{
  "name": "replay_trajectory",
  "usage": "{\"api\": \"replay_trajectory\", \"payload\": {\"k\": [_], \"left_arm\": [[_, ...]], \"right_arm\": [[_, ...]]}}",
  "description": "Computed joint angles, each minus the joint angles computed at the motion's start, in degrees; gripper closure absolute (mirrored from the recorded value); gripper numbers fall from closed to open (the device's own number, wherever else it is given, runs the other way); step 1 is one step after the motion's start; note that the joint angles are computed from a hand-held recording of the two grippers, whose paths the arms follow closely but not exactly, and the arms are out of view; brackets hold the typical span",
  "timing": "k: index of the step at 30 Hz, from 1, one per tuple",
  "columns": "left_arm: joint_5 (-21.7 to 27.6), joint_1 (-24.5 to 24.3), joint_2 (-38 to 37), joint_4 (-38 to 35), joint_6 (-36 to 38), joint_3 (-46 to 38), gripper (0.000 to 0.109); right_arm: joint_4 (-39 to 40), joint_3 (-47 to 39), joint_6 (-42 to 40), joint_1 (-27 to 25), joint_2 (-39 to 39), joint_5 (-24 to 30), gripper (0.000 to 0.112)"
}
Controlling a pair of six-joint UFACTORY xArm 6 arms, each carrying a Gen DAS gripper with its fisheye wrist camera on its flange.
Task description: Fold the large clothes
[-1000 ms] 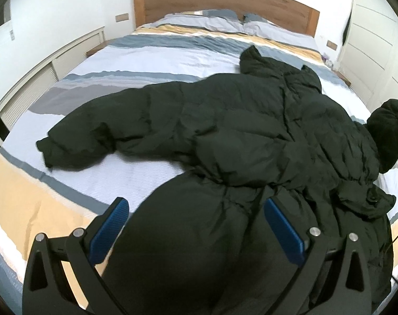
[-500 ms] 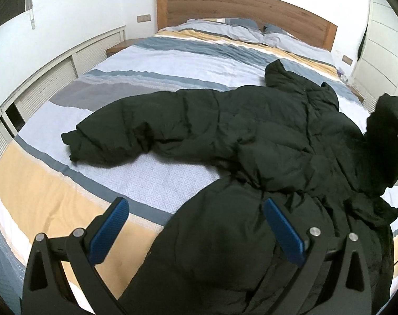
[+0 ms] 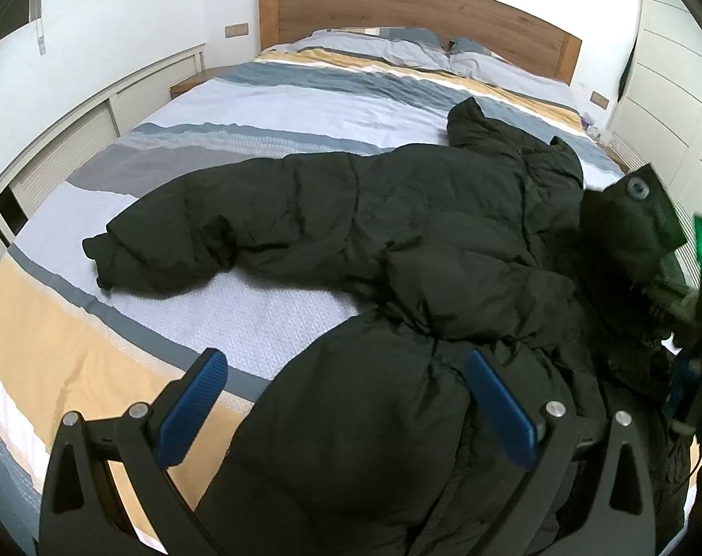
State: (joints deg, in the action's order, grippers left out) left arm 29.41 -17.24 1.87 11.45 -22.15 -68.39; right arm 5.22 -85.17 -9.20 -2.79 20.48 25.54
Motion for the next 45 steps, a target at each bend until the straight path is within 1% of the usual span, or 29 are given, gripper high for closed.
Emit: {"api": "replay_trajectory", "payload": {"k": [2,3,6,7,9,10,11,14,15,18,20,24,27,30,34,37,39,41,42,45], "left_arm": [[0.12,-0.23,0.05,0.14,-0.09,-0.07,0.006],[0.23,-0.41,0.06,0.47,-0.30,-0.18,0.006],[0.39,-0.98,0.04,1.42,-1.03,-0.49,0.006],[0.62,-1.28,0.14,1.35,-0.76,-0.80,0.006],[0.74,-1.93,0.24,1.47,-0.61,-1.33,0.006],[1.01,-2.36,0.35,1.58,-0.59,-1.76,0.006],[1.45,-2.82,0.55,0.46,0.54,-2.33,0.006],[3.63,-4.49,1.81,-3.46,4.45,-5.05,0.006],[4.16,-5.08,2.29,-4.01,5.05,-5.96,0.006],[4.84,-6.93,4.03,-4.22,4.88,-8.76,0.006],[5.22,-8.37,5.85,-5.23,5.31,-11.27,0.006],[6.68,-11.40,11.82,-6.72,6.14,-18.91,0.006],[8.93,-13.52,20.25,-7.88,5.46,-29.56,0.006],[11.12,-15.09,28.62,-6.35,3.31,-40.26,0.006],[16.67,-16.57,42.05,-2.58,0.63,-58.15,0.006],[23.92,-16.87,52.19,-2.44,0.80,-72.35,0.006],[27.61,-16.80,56.87,-2.02,1.42,-78.83,0.006],[29.30,-16.35,59.11,-3.39,2.73,-81.20,0.006],[29.45,-16.26,59.29,-3.79,3.25,-81.08,0.006],[26.80,-16.33,56.05,-3.00,4.20,-74.68,0.006]], "right_arm": [[-4.54,1.09,1.51,0.69,0.17,0.96,0.097],[-5.02,2.15,1.23,0.76,-0.40,0.85,0.096],[0.79,5.11,-4.79,1.08,-2.05,0.62,0.077],[5.28,6.17,-8.99,1.20,-3.02,1.19,0.066],[8.92,8.46,-13.50,1.45,-5.07,1.47,0.056],[10.76,9.74,-16.07,1.31,-6.04,1.39,0.055],[14.16,11.28,-19.88,1.15,-7.60,1.95,0.055],[21.19,15.10,-26.70,0.79,-12.14,3.19,0.055],[22.08,15.28,-27.28,0.79,-12.75,3.36,0.055],[25.42,17.42,-30.71,-1.83,-17.36,4.02,0.055],[24.84,16.45,-29.74,-2.60,-17.55,3.45,0.055],[19.47,13.32,-25.48,-6.89,-16.66,2.95,0.055],[16.41,8.77,-21.46,-9.29,-12.88,3.82,0.055],[13.07,3.41,-17.22,-10.41,-7.97,4.33,0.055],[7.71,-1.49,-12.52,-10.38,-2.25,3.20,0.055],[4.87,-3.46,-10.67,-10.33,1.15,2.18,0.050],[4.73,-3.93,-10.84,-10.54,2.55,1.78,0.048],[4.17,-3.54,-11.18,-10.93,3.65,1.25,0.043],[4.35,-3.47,-11.59,-11.09,3.98,1.37,0.043],[5.46,-2.14,-13.49,-11.89,4.36,1.18,0.041]]}}
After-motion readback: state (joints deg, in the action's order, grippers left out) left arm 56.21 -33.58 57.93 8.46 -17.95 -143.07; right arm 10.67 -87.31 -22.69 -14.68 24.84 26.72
